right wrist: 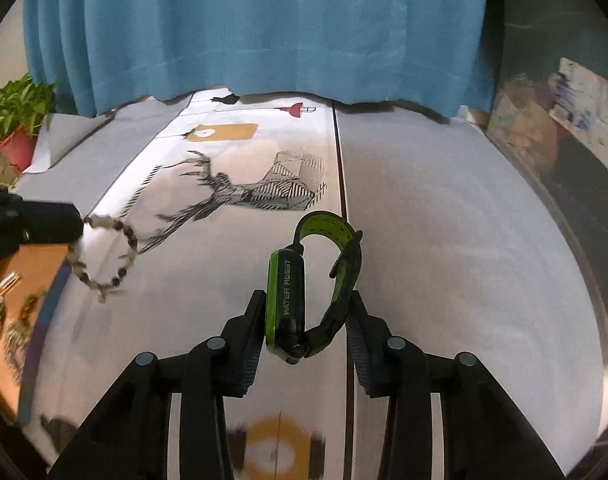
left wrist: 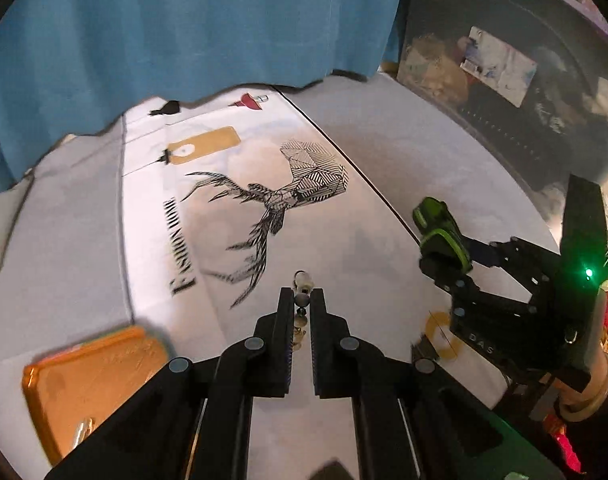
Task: Organize jewelry
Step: 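Carry the green watch and beaded bracelet over the copper tray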
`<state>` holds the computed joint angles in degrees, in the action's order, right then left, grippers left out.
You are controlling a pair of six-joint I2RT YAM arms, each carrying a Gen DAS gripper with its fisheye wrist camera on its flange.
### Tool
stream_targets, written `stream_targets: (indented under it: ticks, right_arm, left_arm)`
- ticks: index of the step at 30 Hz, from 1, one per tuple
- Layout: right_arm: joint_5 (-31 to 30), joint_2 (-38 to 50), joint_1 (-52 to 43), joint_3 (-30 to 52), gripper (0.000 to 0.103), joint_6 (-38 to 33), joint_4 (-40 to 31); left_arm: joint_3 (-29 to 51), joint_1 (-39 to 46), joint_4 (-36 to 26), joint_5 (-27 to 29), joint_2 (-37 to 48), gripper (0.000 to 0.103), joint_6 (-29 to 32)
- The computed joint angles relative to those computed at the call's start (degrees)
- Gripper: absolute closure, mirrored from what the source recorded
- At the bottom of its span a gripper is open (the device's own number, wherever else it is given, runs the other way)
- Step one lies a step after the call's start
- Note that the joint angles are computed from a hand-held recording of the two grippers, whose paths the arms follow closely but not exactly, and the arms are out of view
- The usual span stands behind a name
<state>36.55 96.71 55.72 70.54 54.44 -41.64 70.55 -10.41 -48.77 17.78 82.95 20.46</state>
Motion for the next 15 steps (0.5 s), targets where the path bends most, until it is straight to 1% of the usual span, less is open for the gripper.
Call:
stream_targets:
  ticks: [2,5,9,12,14,15]
  right_arm:
    - [1.2,-0.7,3.9,1.1,0.063,3.5,-3.9]
    - [2.3,-0.6,8.7,3.6,0.063,8.3,-9.2]
    - [4.8,1.3,17.1,9.9,0.063,16.7,-18.7]
    - [6.6,4.3,23.3,16.3,0.063,22.5,-25.8]
    - [7.2,6.6,26.6,20.6,0.063,25.7,-29.6]
    - [7.4,8.0,28.6,23.0,0.063,27.4,-31.6]
  left_arm:
    - [-1.5,0.8,-2.6,0.0,-3.6,0.097,0.9]
    - [-4.1,2.5,-6.4,-0.3,-9.8,0.097,3.8]
    - [-6.1,7.7,-13.8,2.7,-18.6,0.097,8.3]
    - [-6.9,14.2,-20.9,6.5,-25.0,0.097,13.8]
    - [-7.0,21.9,-27.5,10.4,-28.6,0.097,20.6]
    - [-6.9,24.8,-29.9,11.8,-29.5,0.097,23.3]
